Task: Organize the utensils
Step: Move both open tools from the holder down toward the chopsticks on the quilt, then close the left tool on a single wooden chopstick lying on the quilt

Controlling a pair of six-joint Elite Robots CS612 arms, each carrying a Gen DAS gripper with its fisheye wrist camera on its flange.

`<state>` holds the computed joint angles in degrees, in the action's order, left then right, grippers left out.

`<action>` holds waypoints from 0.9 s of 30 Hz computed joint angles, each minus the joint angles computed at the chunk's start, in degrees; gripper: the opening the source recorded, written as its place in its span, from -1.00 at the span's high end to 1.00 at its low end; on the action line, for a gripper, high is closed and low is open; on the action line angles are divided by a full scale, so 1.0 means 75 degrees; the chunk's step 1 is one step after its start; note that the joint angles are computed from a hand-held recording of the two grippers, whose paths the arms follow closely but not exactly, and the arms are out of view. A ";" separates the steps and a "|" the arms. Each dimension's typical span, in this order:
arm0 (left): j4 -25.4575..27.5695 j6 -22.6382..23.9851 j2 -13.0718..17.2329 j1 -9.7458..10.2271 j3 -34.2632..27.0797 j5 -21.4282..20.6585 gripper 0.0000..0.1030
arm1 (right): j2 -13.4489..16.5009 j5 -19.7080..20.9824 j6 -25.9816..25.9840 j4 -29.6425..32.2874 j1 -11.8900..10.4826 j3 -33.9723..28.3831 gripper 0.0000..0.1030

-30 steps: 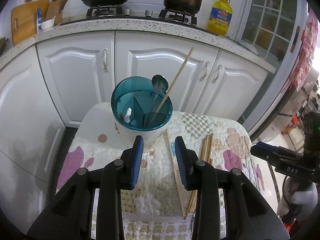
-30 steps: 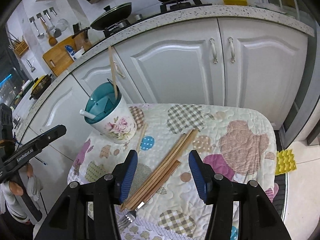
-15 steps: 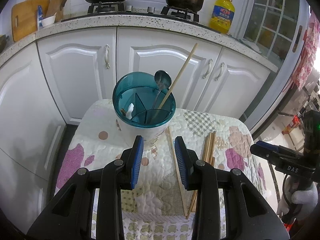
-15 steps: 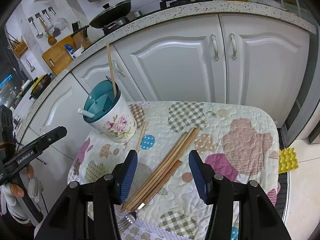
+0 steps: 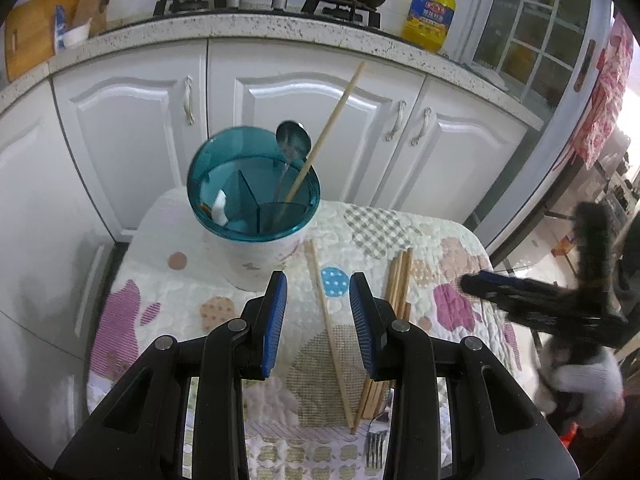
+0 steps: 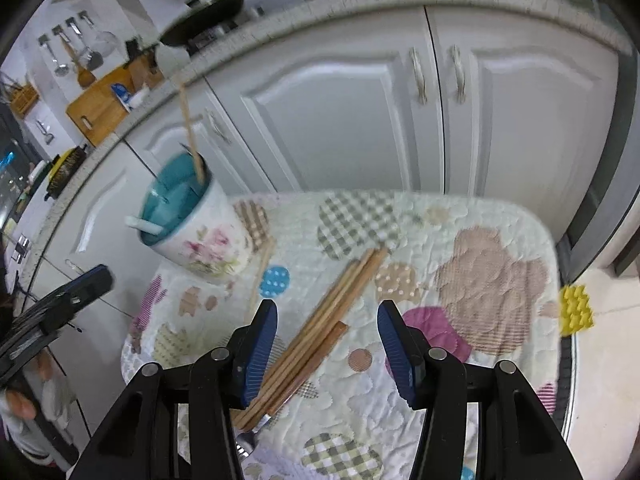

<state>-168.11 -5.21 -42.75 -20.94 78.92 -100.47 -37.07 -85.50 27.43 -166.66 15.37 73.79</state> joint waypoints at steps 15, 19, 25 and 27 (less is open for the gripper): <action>0.0632 0.0229 0.0299 -0.0090 -0.0340 0.0138 0.39 | 0.1197 -0.0012 -0.0240 0.1747 -0.0083 -0.1728 0.68; 0.0937 0.0338 0.0469 -0.0150 -0.0471 0.0084 0.39 | 0.0993 0.0172 -0.0292 0.1579 -0.0144 -0.1315 0.68; 0.1352 0.0409 0.0775 -0.0220 -0.0738 0.0068 0.39 | 0.0604 0.0062 -0.0506 0.1561 -0.0181 -0.0662 0.80; 0.1524 0.0347 0.0924 -0.0245 -0.0931 0.0157 0.39 | 0.0541 0.0298 -0.0393 0.1320 -0.0243 -0.0477 0.80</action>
